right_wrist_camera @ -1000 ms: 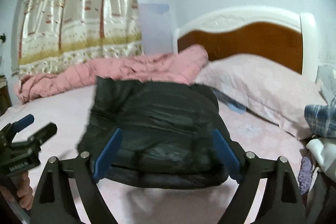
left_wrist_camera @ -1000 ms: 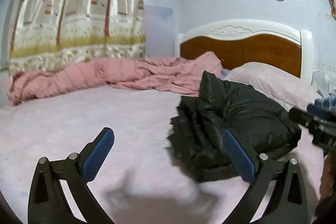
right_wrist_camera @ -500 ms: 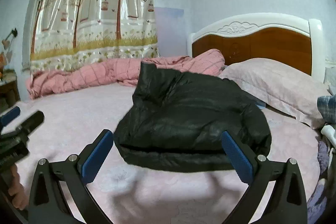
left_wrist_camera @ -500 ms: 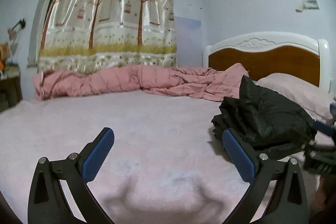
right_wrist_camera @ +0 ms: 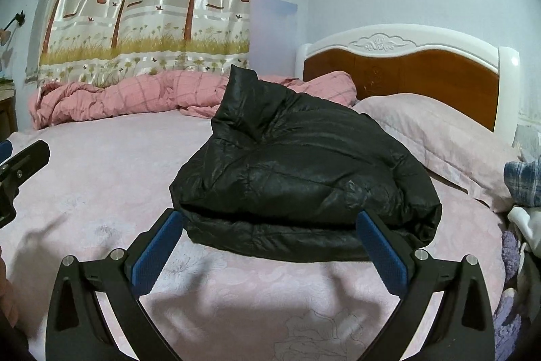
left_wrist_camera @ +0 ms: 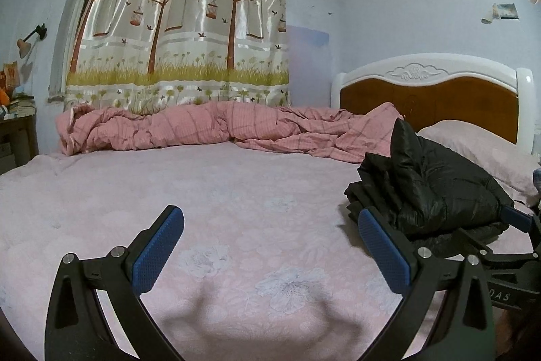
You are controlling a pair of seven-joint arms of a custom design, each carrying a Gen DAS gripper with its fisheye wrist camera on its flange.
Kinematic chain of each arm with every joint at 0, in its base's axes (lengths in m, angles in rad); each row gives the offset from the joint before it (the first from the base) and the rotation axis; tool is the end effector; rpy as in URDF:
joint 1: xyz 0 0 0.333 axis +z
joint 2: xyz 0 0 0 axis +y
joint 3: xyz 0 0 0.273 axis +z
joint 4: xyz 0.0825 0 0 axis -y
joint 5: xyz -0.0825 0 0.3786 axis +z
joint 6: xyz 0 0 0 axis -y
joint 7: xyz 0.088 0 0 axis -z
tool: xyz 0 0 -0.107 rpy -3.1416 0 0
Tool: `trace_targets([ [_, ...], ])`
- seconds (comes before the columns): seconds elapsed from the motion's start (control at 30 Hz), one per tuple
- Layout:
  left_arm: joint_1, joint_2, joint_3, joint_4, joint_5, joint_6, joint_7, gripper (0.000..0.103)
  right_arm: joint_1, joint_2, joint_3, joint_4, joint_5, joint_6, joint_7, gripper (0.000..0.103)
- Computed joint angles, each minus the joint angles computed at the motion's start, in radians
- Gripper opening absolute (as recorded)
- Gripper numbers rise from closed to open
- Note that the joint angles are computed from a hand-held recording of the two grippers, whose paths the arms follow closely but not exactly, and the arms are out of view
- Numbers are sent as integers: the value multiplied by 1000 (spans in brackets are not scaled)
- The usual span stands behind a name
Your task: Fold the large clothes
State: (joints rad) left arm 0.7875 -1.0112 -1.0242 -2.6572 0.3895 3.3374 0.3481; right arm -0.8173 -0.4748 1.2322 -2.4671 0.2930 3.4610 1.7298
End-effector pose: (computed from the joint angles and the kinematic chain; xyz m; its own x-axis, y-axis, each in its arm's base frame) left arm 0.4033 -0.1824 0.4771 0.1780 -0.9837 0.0273 -0.1906 -0.0617 -0.9797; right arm 0.4586 0.2076 0.4627 0.1245 -0.9898 0.0699 -0.3177 -0.1065 -0.9422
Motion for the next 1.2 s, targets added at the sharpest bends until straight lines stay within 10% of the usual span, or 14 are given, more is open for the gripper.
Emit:
trace_targets([
  [1.2, 7, -17, -14, 2, 9, -11, -12, 103, 43, -16, -34, -12, 2, -15, 26, 103],
])
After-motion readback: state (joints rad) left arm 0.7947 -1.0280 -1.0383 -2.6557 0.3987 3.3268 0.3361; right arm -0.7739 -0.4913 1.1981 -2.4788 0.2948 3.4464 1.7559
